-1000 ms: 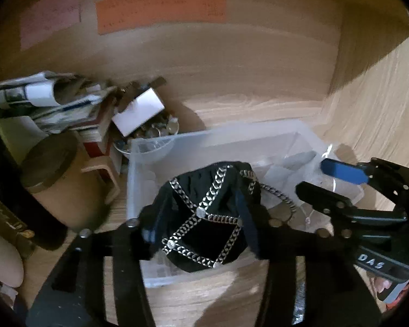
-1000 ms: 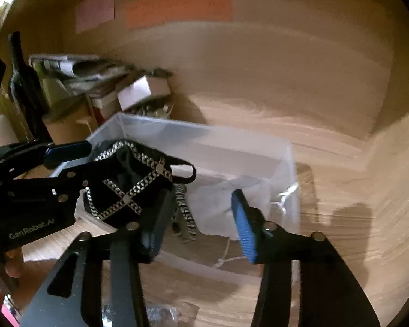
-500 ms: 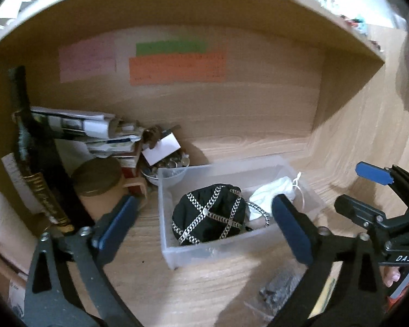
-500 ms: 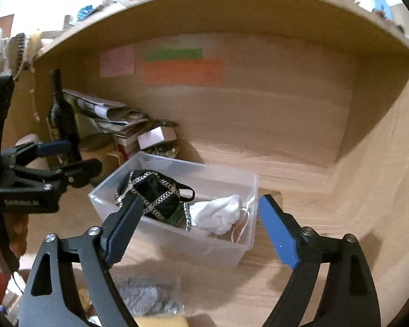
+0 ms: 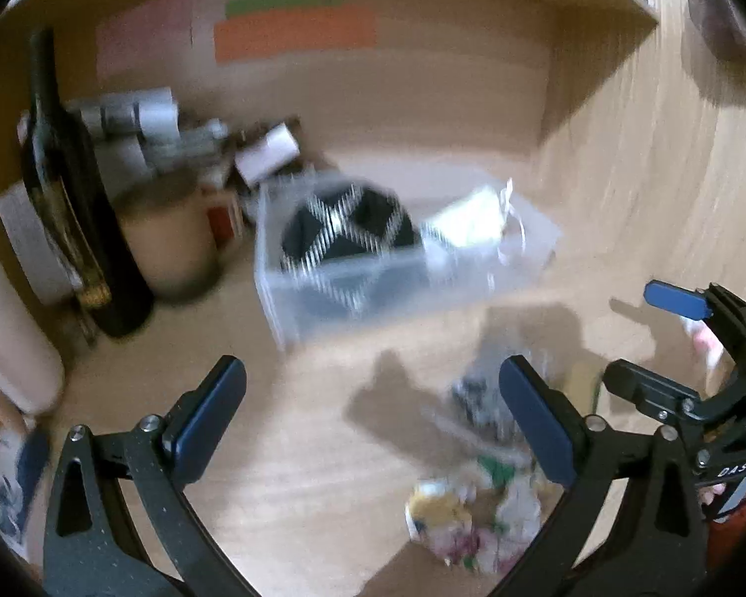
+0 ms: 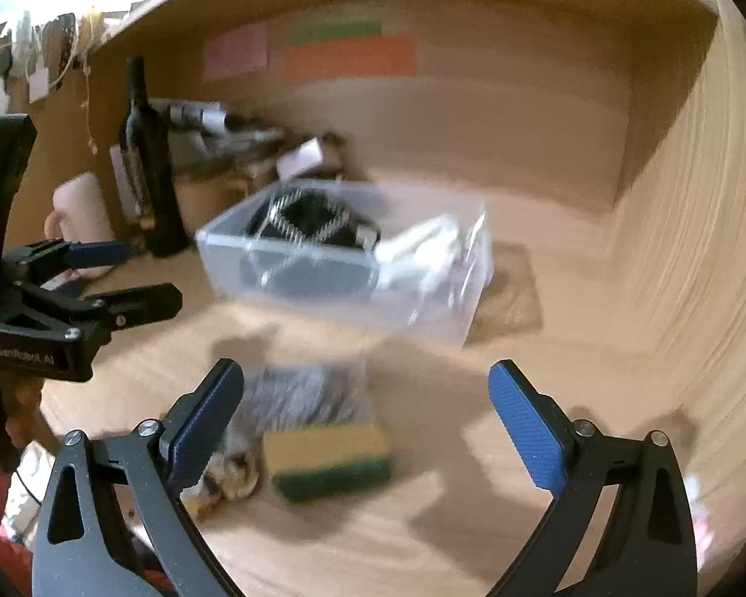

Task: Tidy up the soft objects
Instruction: 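Grasp the yellow-green sponge with the right tool while the left grasps the floral cloth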

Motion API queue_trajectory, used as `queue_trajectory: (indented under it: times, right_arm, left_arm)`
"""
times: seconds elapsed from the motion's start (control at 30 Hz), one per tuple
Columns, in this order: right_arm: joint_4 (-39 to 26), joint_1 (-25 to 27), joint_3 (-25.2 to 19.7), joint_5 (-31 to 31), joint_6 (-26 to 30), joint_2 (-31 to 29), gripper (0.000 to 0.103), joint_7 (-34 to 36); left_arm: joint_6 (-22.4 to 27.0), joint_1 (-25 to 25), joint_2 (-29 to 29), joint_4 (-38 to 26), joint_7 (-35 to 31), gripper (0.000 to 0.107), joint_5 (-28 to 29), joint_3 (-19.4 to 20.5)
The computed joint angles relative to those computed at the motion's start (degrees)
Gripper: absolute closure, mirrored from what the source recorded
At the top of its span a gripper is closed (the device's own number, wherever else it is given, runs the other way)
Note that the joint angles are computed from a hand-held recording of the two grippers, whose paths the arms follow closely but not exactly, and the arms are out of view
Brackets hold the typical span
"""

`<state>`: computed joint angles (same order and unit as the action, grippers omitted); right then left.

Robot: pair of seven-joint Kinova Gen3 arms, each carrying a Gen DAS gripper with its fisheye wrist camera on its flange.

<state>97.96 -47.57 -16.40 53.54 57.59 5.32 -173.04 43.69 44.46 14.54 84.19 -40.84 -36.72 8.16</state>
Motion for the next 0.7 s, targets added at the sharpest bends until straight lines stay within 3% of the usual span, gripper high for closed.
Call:
queue_trajectory:
  times: [0.3, 0.4, 0.5, 0.57, 0.7]
  right_arm:
    - [2.8, 1.6, 0.9, -7.0, -7.1, 0.7, 0.005, 0.8]
    - [3.5, 2.1, 1.3, -8.0, -8.9, 0.6, 0.017, 0.7]
    - [3.6, 2.5, 1.6, -9.3, -9.9, 0.7, 0.038, 1.4]
    - [3.8, 2.2, 1.6, -8.7, -9.7, 0.6, 0.039, 0.5]
    - [4.5, 1.2, 1.2, -6.0, -7.5, -0.2, 0.041, -2.6]
  left_arm:
    - [1.0, -2.3, 0.0, 4.3, -5.1, 0.004, 8.3, 1.8]
    - [0.5, -2.0, -0.1, 5.5, -4.9, 0.004, 8.8, 1.7]
    - [-0.4, -1.8, -0.1, 6.6, -4.5, 0.005, 8.7, 1.6]
    - [-1.1, -1.4, -0.1, 7.3, -3.9, 0.008, 8.1, 1.3]
    - [-0.9, -1.1, 0.5, 7.2, -3.8, 0.029, 7.5, 1.2]
